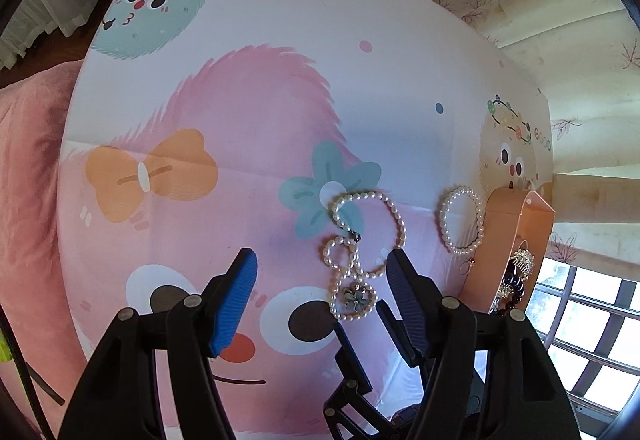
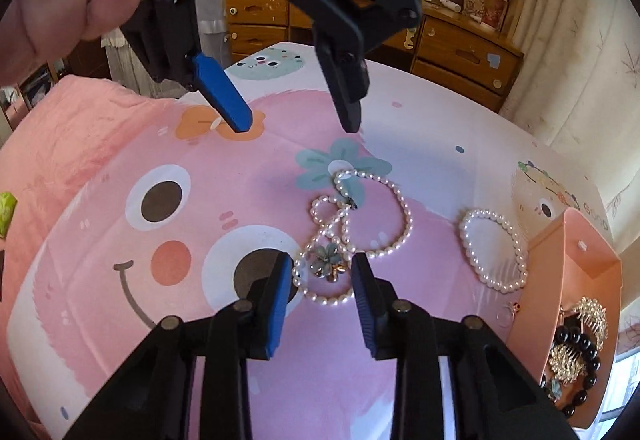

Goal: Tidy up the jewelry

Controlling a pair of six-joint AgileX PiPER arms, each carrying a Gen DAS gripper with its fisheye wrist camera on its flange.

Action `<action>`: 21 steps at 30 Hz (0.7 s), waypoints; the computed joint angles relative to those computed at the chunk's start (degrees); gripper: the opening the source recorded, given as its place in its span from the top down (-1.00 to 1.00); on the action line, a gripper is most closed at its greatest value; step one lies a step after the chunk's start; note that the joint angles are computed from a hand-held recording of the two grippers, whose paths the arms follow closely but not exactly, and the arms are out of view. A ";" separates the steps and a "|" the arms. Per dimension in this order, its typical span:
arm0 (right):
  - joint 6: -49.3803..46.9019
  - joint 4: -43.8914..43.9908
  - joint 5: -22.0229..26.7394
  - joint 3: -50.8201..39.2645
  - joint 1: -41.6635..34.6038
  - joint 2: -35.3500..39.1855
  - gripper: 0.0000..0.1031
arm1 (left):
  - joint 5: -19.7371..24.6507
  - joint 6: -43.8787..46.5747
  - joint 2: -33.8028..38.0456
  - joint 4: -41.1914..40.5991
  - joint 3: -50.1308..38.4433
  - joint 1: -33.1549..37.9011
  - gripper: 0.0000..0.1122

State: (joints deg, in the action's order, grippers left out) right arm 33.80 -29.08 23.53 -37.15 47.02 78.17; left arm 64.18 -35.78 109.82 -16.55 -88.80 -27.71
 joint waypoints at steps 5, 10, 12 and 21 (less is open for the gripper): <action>0.69 0.03 -0.91 -0.29 -0.62 2.37 0.65 | 1.29 1.00 1.23 -0.41 -0.75 0.43 -0.17; 0.08 0.16 -2.06 0.30 -1.01 1.98 0.69 | 1.36 0.81 1.95 -0.56 -0.69 0.08 -0.17; -2.12 1.77 -2.48 0.58 -1.66 1.54 0.69 | 0.92 0.77 2.26 -1.14 -0.38 -0.40 -0.17; -10.11 6.30 1.42 2.22 -4.15 -5.01 0.69 | 0.77 -1.90 5.27 2.20 -3.05 -6.83 -0.17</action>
